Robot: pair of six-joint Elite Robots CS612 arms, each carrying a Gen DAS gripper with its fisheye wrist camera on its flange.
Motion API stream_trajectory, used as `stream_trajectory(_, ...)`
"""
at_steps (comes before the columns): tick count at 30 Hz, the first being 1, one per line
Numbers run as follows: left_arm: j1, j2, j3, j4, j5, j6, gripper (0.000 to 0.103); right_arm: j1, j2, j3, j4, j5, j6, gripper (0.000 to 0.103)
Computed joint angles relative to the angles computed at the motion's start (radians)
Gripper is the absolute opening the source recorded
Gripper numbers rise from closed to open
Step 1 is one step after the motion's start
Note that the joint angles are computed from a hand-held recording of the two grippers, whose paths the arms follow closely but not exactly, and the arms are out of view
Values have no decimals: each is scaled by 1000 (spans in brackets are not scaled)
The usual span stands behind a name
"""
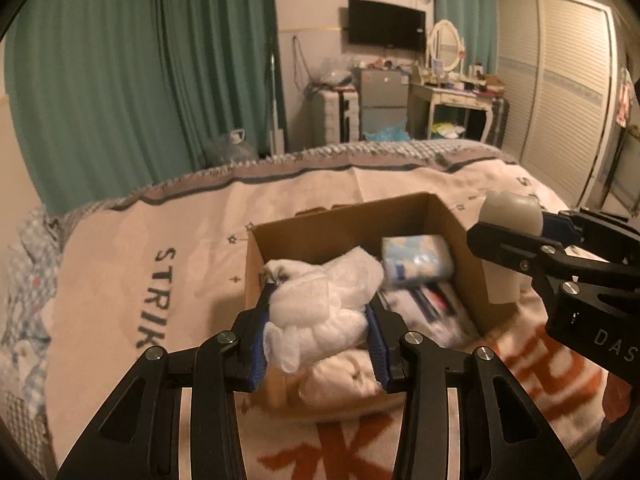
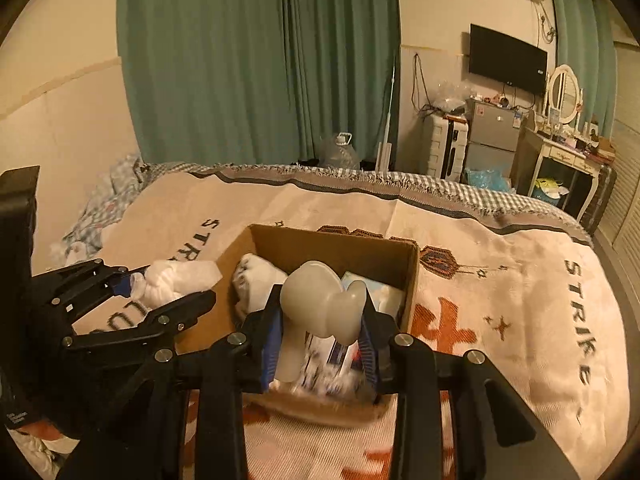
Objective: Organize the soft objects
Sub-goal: 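Carry both items into the box and open both tools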
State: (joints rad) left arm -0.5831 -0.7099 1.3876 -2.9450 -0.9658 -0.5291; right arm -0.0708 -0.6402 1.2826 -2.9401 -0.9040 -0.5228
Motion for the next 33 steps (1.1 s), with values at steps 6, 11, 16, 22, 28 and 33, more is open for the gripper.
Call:
stream_trajectory(6, 39, 59, -94, 64, -61, -29, 40, 22, 84, -145, 133, -26, -8, 35)
stream_trajectory(11, 40, 84, -114, 69, -80, 1, 43, 28, 121, -193, 163, -44, 5, 49)
stream_trajectory(16, 32, 86, -117, 87, -57, -5, 66, 21, 121, -186, 116, -54, 56, 65)
stream_trajectory(22, 12, 41, -76, 88, 12, -26, 71, -1, 65, -110, 20, -38, 112, 65)
stream_trajectory(28, -37, -54, 22, -25, 132, -2, 71, -41, -54, 42, -123, 6, 145, 65)
stream_trajectory(33, -103, -148, 122, -184, 285, 71, 81, -87, -169, 182, -281, 70, 189, 67)
